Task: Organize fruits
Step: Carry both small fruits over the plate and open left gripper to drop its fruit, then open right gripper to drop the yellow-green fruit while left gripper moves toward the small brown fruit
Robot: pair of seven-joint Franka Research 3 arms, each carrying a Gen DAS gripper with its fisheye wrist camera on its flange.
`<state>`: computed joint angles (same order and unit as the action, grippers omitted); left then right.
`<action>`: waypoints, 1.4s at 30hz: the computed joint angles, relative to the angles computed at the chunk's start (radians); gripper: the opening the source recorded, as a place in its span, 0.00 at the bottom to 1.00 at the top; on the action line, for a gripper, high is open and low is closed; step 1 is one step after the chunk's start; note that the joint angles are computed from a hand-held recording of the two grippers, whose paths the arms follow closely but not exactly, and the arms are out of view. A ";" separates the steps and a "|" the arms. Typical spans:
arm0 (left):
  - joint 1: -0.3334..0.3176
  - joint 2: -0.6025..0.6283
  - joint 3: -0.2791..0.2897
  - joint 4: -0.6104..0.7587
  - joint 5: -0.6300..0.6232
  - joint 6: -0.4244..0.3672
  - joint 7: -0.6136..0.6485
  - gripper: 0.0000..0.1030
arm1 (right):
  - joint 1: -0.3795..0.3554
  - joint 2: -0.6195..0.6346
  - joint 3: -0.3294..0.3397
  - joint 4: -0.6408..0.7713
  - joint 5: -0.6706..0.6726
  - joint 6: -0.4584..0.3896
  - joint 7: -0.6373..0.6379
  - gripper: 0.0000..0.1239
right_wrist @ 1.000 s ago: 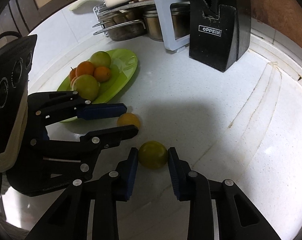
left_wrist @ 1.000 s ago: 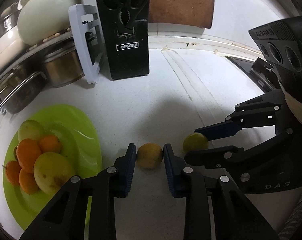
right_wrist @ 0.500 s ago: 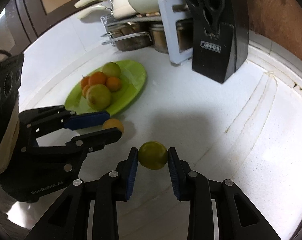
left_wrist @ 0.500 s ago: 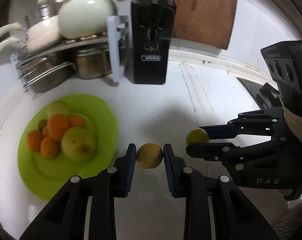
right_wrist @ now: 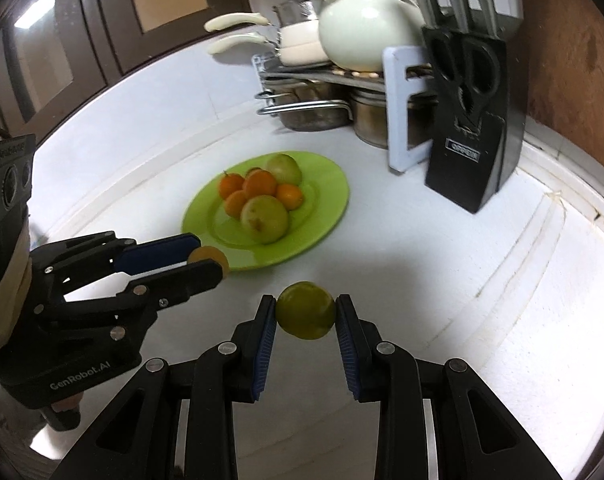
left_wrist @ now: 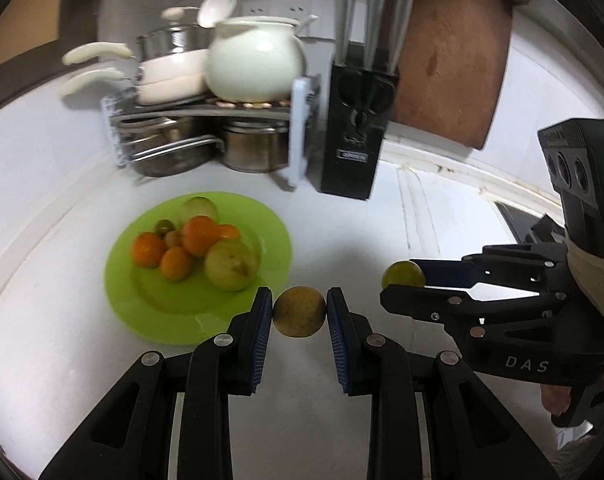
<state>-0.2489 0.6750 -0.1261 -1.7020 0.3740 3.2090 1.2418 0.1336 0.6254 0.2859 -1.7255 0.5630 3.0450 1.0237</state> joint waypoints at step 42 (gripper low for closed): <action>0.011 -0.009 0.150 0.051 0.056 -0.077 -0.207 0.17 | 0.188 0.276 -0.125 0.520 -0.202 -0.152 0.198 0.25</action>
